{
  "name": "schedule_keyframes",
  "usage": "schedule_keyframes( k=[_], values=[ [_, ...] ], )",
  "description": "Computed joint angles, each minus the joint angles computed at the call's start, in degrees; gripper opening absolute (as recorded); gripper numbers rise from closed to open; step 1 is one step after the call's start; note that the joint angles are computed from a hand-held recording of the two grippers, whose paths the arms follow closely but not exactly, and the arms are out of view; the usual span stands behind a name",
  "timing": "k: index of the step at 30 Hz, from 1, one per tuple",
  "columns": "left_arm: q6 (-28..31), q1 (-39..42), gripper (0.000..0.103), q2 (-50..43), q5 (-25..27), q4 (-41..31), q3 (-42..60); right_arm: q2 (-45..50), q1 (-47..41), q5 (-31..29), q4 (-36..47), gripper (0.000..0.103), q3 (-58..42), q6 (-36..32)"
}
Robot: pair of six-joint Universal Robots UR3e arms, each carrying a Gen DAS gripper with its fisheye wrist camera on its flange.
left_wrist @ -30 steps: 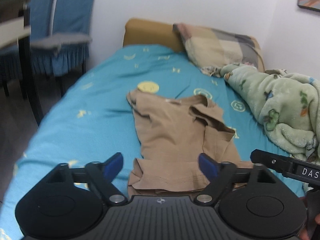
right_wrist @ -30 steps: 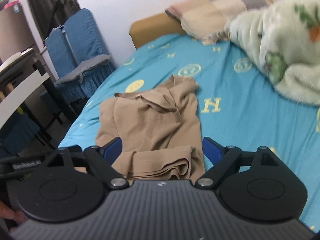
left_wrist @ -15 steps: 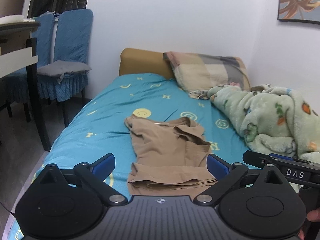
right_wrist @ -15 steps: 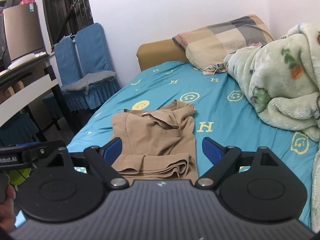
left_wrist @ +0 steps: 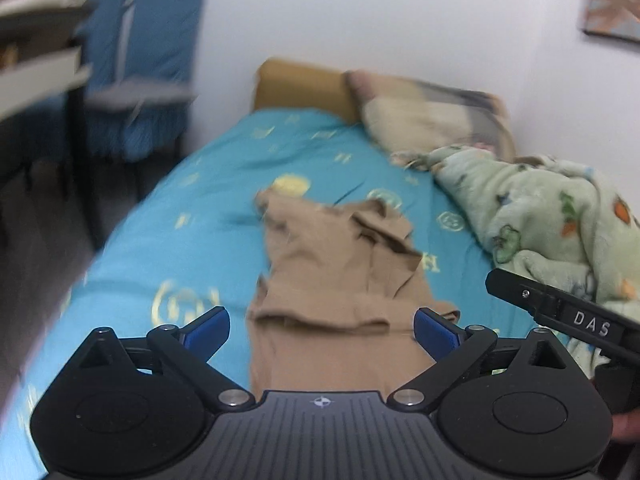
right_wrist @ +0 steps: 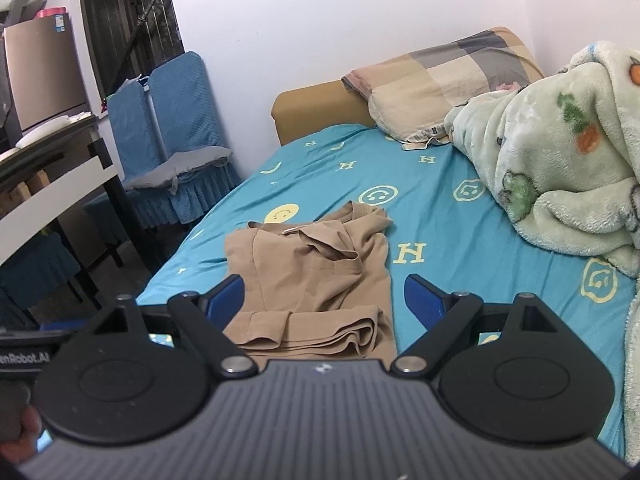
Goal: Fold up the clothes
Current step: 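Move both grippers back above the folded shirt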
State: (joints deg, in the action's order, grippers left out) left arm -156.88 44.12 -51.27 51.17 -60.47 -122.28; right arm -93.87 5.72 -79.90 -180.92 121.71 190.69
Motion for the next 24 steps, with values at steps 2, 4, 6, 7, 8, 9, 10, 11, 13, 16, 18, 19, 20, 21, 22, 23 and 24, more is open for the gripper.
schedule_keyframes(
  k=[2, 4, 6, 7, 8, 9, 10, 11, 13, 16, 18, 19, 20, 21, 22, 23, 24],
  values=[
    [1.8, 2.5, 0.1, 2.1, -2.4, -8.8, 1.3, 0.6, 0.8, -1.4, -0.2, 0.088, -0.3, -0.1],
    [3.0, 3.1, 0.1, 2.0, -2.9, -14.8, 2.5, 0.9, 1.0, -1.8, -0.1, 0.087, -0.5, 0.1],
    [3.1, 2.7, 0.1, 0.6, -2.7, -18.9, 3.4, 0.9, 1.3, -2.6, 0.3, 0.076, -0.8, 0.4],
    [2.2, 2.3, 0.1, -0.9, -2.4, -19.9, 3.6, 1.1, 1.9, -3.9, 0.8, 0.068, -1.2, 0.4],
    [1.3, 1.8, 0.1, -2.4, -2.1, -20.8, 3.7, 1.3, 2.4, -5.2, 1.0, 0.069, -1.5, 0.5],
    [-0.1, 1.3, 0.099, -4.3, -1.8, -21.2, 3.8, 1.2, 2.3, -5.3, 1.0, 0.069, -1.4, 0.7],
    [-1.5, 1.1, 0.099, -6.0, -1.4, -21.4, 3.8, 0.9, 1.7, -4.4, 1.3, 0.069, -1.2, 1.1],
    [-2.6, 1.3, 0.099, -7.5, -1.2, -22.1, 3.7, 0.5, 0.9, -3.1, 1.8, 0.069, -1.1, 1.7],
    [-4.6, 2.2, 0.098, -10.3, -1.7, -23.4, 3.3, 0.1, -0.4, -1.5, 3.9, 0.081, -1.4, 3.0],
    [-7.6, 4.8, 0.097, -12.7, -2.9, -25.5, 2.1, 0.0, -0.7, -2.2, 6.3, 0.083, -2.1, 5.7],
    [-9.8, 6.4, 0.095, -14.1, -3.6, -26.1, 1.3, -1.2, -2.0, -0.8, 8.1, 0.084, -1.6, 8.1],
    [-10.6, 7.0, 0.094, -14.5, -4.2, -25.9, 0.7, -2.2, -3.0, 0.8, 9.1, 0.084, -0.9, 9.6],
    [-11.5, 7.6, 0.093, -14.7, -4.7, -25.2, -0.1, -3.5, -4.4, 3.1, 10.1, 0.084, 0.1, 11.5],
    [-12.4, 8.1, 0.093, -14.7, -5.3, -24.4, -1.0, -5.1, -6.2, 6.2, 11.5, 0.084, 1.3, 13.6],
    [-13.3, 8.5, 0.092, -14.7, -6.0, -23.3, -1.7, -6.7, -8.2, 9.9, 13.1, 0.084, 2.7, 15.6],
    [-14.4, 8.6, 0.092, -15.0, -6.4, -22.0, -2.4, -8.2, -10.2, 13.9, 15.0, 0.085, 4.0, 17.5],
    [-15.4, 8.9, 0.09, -15.0, -6.9, -20.7, -3.2, -9.7, -12.6, 18.5, 16.7, 0.085, 5.7, 19.1]
  ],
)
